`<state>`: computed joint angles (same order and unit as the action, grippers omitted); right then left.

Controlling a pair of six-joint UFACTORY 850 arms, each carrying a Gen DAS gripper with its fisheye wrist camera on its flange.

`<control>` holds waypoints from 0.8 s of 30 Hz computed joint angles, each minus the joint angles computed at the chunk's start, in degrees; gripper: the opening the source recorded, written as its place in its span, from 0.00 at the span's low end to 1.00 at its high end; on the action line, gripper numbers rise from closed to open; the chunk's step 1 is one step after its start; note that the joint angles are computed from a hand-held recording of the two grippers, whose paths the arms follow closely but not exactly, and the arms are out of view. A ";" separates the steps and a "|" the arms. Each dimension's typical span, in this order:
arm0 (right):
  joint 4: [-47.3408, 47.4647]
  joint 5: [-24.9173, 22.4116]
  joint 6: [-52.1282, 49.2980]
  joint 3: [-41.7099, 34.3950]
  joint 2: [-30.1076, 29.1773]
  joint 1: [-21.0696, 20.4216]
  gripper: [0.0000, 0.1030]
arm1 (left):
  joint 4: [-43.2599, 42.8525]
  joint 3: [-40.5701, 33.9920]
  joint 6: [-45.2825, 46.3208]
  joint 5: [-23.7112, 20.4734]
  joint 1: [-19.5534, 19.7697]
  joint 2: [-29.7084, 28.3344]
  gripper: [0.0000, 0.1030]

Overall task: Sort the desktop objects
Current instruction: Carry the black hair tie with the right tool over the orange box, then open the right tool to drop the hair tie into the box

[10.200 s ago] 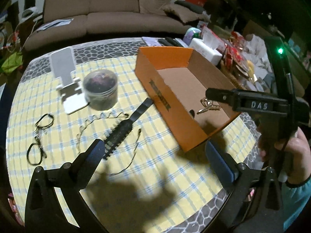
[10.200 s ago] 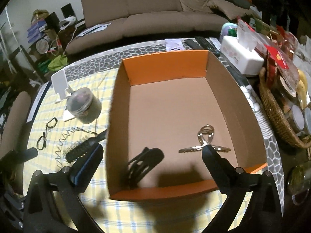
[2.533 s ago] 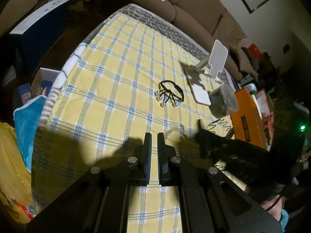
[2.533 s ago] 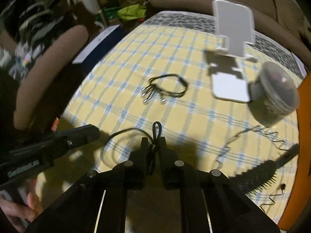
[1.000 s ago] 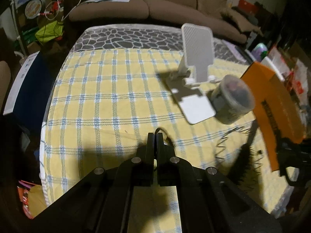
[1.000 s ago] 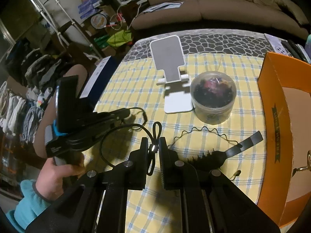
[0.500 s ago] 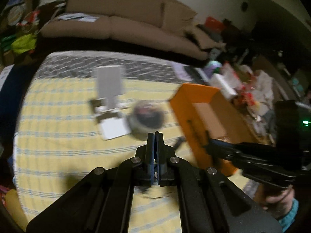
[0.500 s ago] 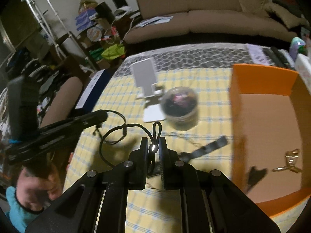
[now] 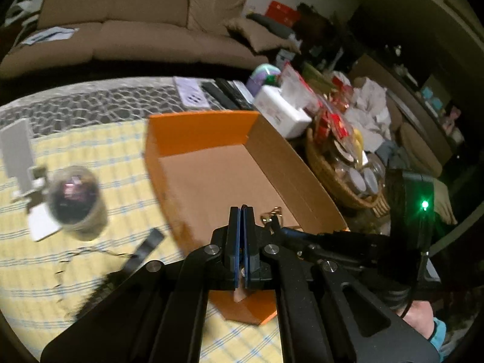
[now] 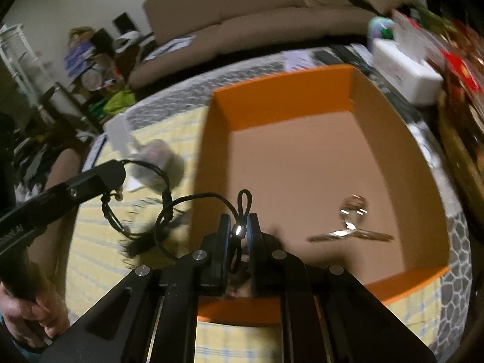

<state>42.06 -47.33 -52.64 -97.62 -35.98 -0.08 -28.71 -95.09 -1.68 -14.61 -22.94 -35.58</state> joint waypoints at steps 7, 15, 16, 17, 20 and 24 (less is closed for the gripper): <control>-9.00 3.08 3.53 -1.90 -2.15 -0.84 0.09 | 4.26 -8.91 -4.57 -4.43 -1.58 -7.49 0.02; -15.27 2.88 5.36 -3.30 -4.01 -1.85 0.13 | 3.84 -12.21 -3.80 -8.37 -2.63 -11.02 0.02; -15.66 3.13 5.49 -3.19 -3.97 -1.97 0.14 | 3.64 -12.25 -3.52 -8.70 -2.64 -11.12 0.02; -15.90 3.27 5.76 -3.33 -4.07 -1.93 0.15 | 4.20 -12.26 -4.13 -8.84 -2.77 -11.19 0.03; -15.48 3.86 6.14 -3.24 -3.95 -2.02 0.22 | 3.01 -11.49 -3.60 -8.60 -2.68 -10.70 0.06; -12.65 4.73 4.56 -2.37 -2.88 -2.13 0.25 | 1.66 -8.71 -2.62 -7.26 -2.48 -8.39 0.20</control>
